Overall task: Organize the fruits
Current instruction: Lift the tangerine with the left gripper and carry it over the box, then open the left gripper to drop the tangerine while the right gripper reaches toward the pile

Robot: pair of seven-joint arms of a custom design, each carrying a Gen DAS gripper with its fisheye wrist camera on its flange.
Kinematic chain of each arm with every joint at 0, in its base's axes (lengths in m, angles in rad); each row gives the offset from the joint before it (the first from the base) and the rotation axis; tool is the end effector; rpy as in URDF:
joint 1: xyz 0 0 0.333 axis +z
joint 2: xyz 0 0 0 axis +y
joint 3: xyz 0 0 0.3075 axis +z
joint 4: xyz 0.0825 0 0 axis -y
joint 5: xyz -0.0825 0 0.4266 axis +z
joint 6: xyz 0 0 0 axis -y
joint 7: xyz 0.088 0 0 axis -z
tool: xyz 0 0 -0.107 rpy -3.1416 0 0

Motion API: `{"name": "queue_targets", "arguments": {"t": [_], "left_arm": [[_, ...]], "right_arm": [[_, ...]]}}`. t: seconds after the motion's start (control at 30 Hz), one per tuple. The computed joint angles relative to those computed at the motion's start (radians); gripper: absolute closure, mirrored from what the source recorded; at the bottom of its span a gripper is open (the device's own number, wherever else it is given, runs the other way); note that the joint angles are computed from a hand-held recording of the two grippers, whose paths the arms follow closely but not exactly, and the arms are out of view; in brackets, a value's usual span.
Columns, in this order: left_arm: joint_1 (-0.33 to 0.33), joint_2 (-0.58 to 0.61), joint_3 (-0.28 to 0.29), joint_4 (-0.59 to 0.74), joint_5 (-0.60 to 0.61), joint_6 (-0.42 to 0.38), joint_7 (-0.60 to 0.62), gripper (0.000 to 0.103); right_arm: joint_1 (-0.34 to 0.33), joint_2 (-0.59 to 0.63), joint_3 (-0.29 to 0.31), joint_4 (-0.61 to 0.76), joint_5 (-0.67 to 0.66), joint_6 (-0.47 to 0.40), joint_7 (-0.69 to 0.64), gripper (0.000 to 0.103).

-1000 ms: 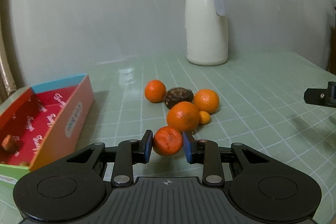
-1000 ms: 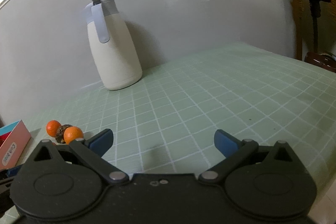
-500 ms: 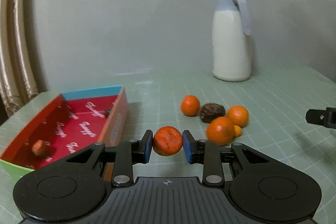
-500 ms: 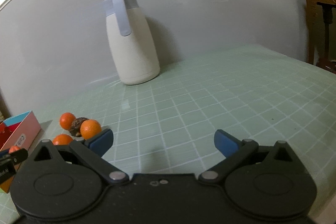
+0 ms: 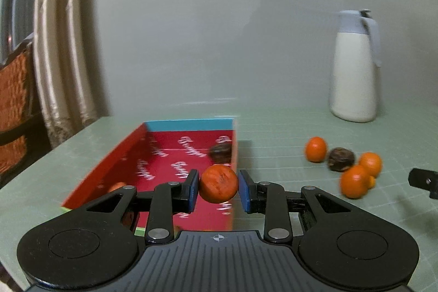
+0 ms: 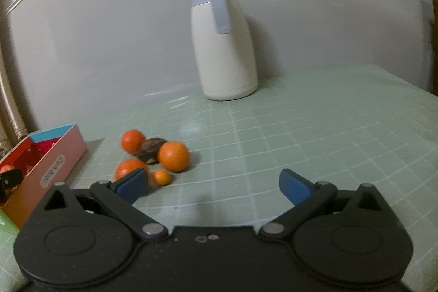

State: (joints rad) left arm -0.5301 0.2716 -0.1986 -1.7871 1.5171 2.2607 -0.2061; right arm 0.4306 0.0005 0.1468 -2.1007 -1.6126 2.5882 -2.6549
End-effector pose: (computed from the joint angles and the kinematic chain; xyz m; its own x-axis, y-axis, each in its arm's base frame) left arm 0.5433 -0.4368 0.4170 0.1769 -0.9784 -0.1074 -0.3864 0.0313 -0.9218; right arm 0.5013 0.3488 0.4257 -0.0997 -0.9850 -0.1410 -0.4006 0.1695 -0.9004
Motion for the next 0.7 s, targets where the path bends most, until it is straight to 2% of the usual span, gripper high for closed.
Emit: {"name": "queue_targets", "arguments": {"t": [0.7], "left_arm": [[0.056, -0.036, -0.007, -0.05, -0.15, -0.103, 0.04, 0.072]], "right_arm": [[0.054, 0.105, -0.017, 0.121, -0.013, 0.055, -0.048, 0.0]]}}
